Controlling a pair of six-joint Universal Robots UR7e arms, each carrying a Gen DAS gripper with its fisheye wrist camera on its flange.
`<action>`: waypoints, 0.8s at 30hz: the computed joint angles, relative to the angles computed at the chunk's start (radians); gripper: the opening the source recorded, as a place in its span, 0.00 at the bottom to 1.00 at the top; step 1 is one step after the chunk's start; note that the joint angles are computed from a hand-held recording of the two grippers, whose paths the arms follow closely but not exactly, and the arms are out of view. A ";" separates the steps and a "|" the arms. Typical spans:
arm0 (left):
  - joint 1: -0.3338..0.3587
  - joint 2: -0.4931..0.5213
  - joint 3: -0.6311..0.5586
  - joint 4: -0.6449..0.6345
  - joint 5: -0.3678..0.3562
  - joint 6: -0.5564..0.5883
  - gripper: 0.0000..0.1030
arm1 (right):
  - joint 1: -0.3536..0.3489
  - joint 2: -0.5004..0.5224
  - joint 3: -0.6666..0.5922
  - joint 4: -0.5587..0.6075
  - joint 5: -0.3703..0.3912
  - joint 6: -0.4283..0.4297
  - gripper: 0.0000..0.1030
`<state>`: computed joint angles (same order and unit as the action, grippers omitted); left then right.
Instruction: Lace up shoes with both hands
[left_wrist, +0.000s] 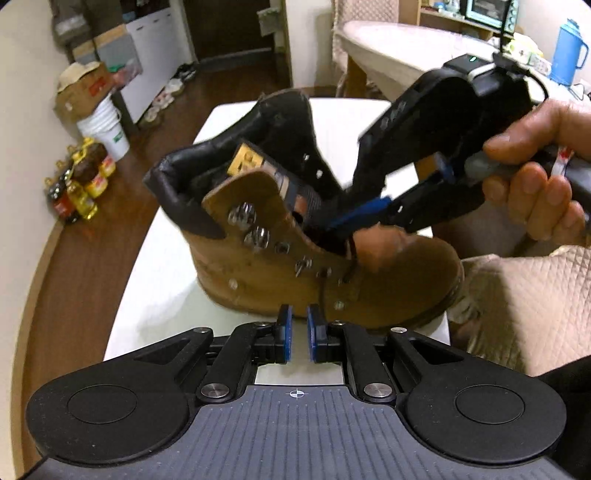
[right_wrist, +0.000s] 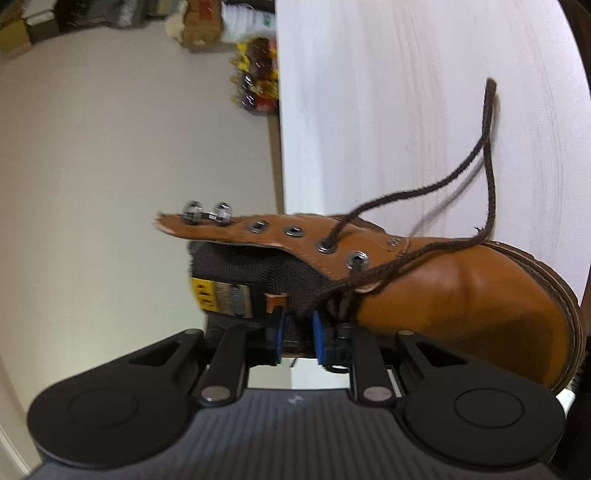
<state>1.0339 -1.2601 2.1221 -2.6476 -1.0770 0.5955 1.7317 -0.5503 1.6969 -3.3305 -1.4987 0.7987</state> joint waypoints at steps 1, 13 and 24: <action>0.003 0.006 -0.007 0.000 0.002 0.007 0.11 | -0.002 -0.001 -0.008 0.028 0.011 -0.014 0.04; -0.001 0.025 -0.066 0.090 0.001 0.016 0.13 | -0.021 0.019 -0.077 0.160 0.089 -0.070 0.04; -0.008 0.039 -0.068 0.061 -0.002 -0.039 0.02 | -0.027 0.021 -0.083 0.167 0.106 -0.081 0.06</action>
